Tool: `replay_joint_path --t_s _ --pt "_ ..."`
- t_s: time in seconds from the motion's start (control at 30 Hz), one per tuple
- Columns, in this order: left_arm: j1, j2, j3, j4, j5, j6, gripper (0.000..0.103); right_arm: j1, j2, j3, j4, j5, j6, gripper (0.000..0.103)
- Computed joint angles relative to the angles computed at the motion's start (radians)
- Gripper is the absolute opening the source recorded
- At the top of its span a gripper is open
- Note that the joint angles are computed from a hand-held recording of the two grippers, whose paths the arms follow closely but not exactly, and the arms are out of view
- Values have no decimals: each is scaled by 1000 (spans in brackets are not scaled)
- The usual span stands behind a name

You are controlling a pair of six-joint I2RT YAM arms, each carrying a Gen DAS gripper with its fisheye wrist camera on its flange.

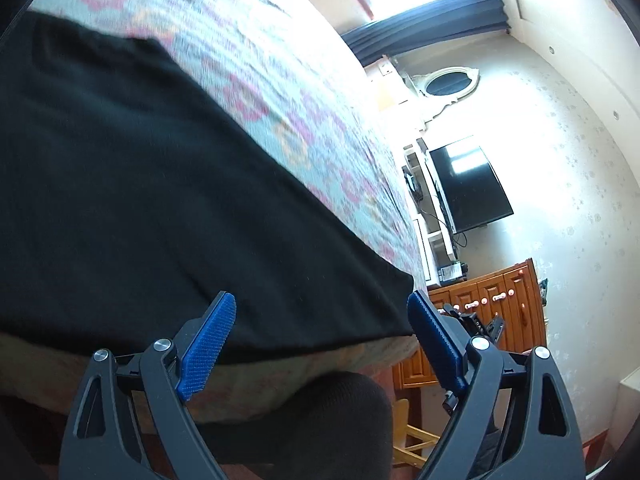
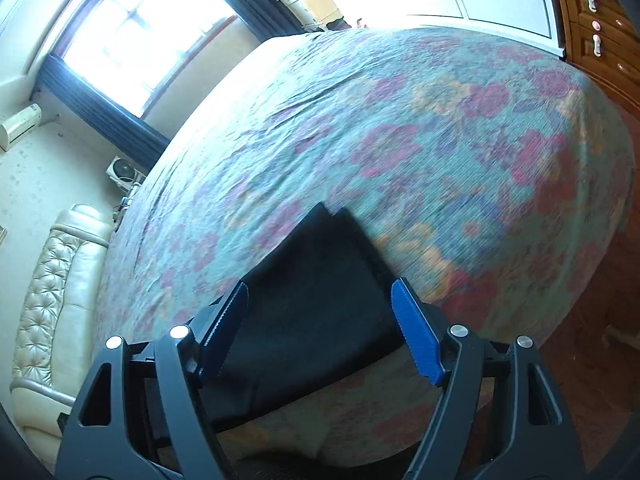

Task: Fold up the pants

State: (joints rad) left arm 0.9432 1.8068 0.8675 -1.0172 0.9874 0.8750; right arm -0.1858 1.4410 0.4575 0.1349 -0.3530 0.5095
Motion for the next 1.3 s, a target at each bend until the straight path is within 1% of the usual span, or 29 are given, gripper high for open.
replay_joint_path --t_s 0.03,0.07,0.13,0.17,0.23,0.3,0.33,0.4,0.43,0.47,0.5,0.53,0.6,0.63,0.67,0.73,0.83,0.93,0.97,1.03,1.07,1.1,1.13,1.2,1.27,1.3 --pt "19 7 35 -9 -16 35 86 -39 41 20 10 -32 -21 74" --pt "39 4 56 9 -34 50 87 -82 85 34 21 -75 -48 74" --pt "92 13 90 67 -65 75 87 -101 187 83 32 -132 -68 74" --pt "120 32 110 84 -74 82 87 -101 235 110 30 -143 -79 74" --pt "173 98 170 84 -93 89 87 -85 300 145 27 -128 -96 74" --pt "222 170 233 78 -107 68 87 -70 354 171 30 -136 -111 74" --pt "242 205 261 83 -113 40 87 -59 375 181 31 -138 -109 74" --pt "263 263 310 86 -126 -24 87 -48 423 203 39 -175 -112 74" --pt "270 294 341 65 -119 -32 86 -40 443 211 46 -193 -111 74" --pt "270 313 369 39 -107 -33 86 -28 450 219 38 -198 -114 76" --pt "277 330 398 20 -104 -21 86 -12 450 226 26 -177 -121 76" --pt "278 323 398 25 -100 -18 87 -1 453 237 11 -163 -131 76" --pt "286 317 403 14 -87 15 87 2 451 244 -3 -171 -137 76" --pt "290 325 418 5 -85 25 87 1 451 249 -14 -177 -145 74" --pt "290 314 403 14 -86 23 87 1 453 257 -26 -176 -160 72" --pt "280 300 381 35 -90 -5 87 7 449 275 -74 -154 -201 62" --pt "271 300 366 57 -97 -24 87 11 441 292 -125 -129 -247 52" --pt "271 300 375 48 -100 -8 87 15 451 317 -159 -113 -297 50" --pt "274 305 383 39 -97 -1 87 23 449 322 -163 -88 -307 51" --pt "278 311 392 24 -88 5 87 24 440 313 -117 -56 -297 65" --pt "278 311 395 20 -87 5 87 18 437 306 -83 -54 -278 79" --pt "277 311 398 19 -88 4 87 8 444 303 -51 -65 -258 82" --pt "277 310 399 21 -88 4 87 0 464 316 -47 -87 -249 82" --pt "282 313 406 25 -85 7 87 4 516 361 -86 -139 -266 83" --pt "285 319 414 26 -85 2 87 44 520 384 -130 -98 -324 83" --pt "285 325 417 32 -87 -6 87 61 519 393 -152 -81 -348 76"
